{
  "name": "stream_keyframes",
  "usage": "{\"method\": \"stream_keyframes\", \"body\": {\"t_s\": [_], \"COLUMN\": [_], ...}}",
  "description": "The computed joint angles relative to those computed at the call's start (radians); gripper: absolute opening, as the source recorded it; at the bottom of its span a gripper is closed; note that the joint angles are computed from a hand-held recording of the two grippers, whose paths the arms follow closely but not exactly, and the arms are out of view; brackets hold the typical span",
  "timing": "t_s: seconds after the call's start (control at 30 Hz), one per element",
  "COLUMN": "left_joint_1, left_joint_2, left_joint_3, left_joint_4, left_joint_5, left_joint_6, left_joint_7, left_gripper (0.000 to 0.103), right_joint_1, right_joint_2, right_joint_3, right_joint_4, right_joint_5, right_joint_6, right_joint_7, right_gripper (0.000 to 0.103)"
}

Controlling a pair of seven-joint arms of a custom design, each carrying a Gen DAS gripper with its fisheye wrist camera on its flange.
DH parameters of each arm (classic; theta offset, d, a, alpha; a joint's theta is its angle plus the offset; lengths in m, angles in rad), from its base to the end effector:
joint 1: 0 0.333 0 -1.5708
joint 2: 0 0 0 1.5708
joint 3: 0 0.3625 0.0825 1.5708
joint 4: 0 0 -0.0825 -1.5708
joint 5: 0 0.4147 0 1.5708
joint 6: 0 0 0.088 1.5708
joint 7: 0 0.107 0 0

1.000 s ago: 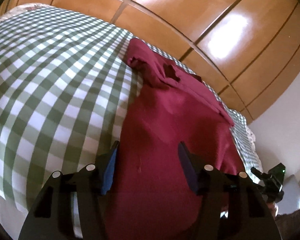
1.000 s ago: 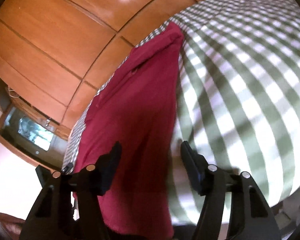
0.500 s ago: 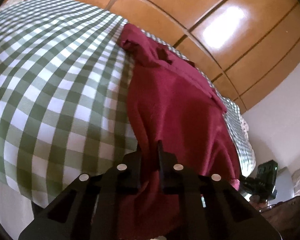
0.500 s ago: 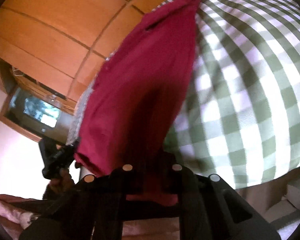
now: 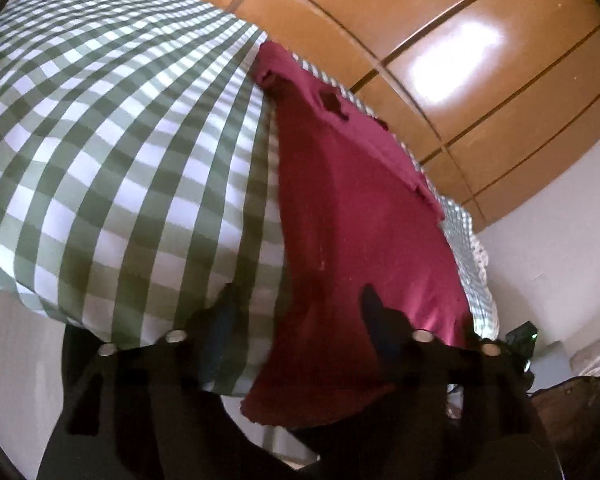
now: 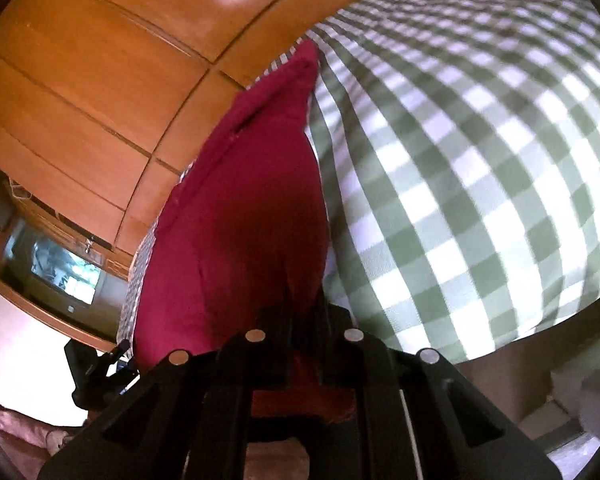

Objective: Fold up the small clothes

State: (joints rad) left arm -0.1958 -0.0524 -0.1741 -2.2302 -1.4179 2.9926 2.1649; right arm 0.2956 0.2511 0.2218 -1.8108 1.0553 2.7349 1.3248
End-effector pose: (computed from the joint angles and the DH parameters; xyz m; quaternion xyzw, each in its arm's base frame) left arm 0.5425 -0.1361 0.4718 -0.7352 0.5018 -0.4551 0.0246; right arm 0.6314 0.3050 0.4968 -0.5898 0.6653 0.1204 0.4415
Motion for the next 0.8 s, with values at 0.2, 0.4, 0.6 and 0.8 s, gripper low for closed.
{"method": "stream_keyframes", "body": {"t_s": [0.2,0.4,0.6,0.8], "left_joint_1": [-0.002,0.009,-0.001,-0.027], "left_joint_2": [0.007,0.015,-0.017,-0.105], "left_joint_3": [-0.002,0.004,-0.004,0.021], "left_joint_4": [-0.001,0.009,0.007,0.006], "left_joint_5": [0.078,0.158,0.121,-0.151], "left_joint_6": [-0.033,-0.179,-0.13,-0.077], "left_joint_7": [-0.024,-0.065,-0.009,0.215], "left_gripper": [0.078,0.033,0.011,0.008], "right_joint_1": [-0.023,-0.003,-0.015,-0.062], "right_joint_2": [-0.006,0.026,0.03,-0.018], "right_joint_3": [0.012,0.0,0.0,0.012], "right_joint_4": [-0.002,0.047,0.059,0.051], "right_joint_5": [0.212,0.152,0.11,0.512], "right_joint_6": [-0.041,-0.133,-0.191,-0.252], "right_joint_7": [-0.15,-0.141,-0.111,-0.439], "right_gripper": [0.041,0.041,0.007,0.007]}}
